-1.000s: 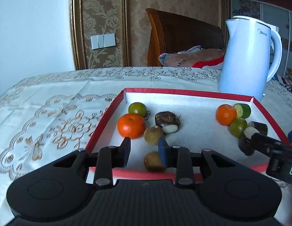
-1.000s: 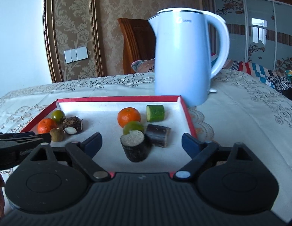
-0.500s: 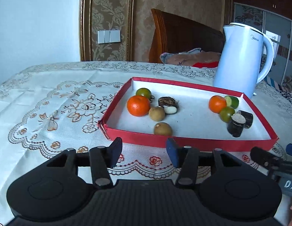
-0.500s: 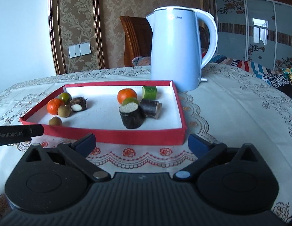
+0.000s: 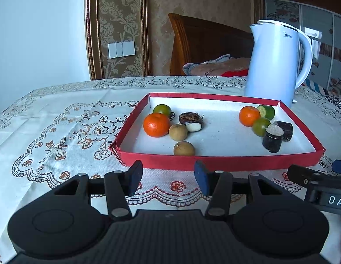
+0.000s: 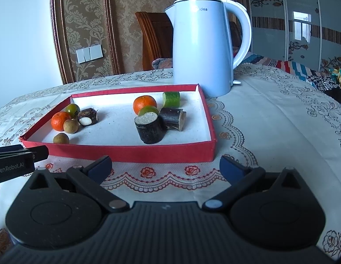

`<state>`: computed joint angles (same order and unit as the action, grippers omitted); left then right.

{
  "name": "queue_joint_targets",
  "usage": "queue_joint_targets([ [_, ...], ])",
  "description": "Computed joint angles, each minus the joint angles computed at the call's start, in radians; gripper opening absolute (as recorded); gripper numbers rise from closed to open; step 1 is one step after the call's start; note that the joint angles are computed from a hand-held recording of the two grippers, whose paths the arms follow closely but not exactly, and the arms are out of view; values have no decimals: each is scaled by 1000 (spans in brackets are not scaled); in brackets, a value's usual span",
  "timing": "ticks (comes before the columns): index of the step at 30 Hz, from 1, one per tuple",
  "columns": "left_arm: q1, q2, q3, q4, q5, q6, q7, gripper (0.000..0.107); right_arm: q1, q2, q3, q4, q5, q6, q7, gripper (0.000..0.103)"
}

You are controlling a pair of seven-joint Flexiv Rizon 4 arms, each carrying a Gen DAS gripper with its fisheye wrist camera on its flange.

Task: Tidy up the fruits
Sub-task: 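Withdraw both open grippers from the tray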

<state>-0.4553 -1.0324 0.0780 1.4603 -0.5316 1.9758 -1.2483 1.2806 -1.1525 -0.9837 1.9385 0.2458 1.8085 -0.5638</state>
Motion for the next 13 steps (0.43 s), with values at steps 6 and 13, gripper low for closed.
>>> queue_joint_targets([
  [6,-25,-7,30,-2,-23,6,11,51,-2,2,1,-2,-4,-5,0,103],
  [13,9,-6,-19,1,23,43,29,51,-3,6,3,2,-10,-8,0,103],
])
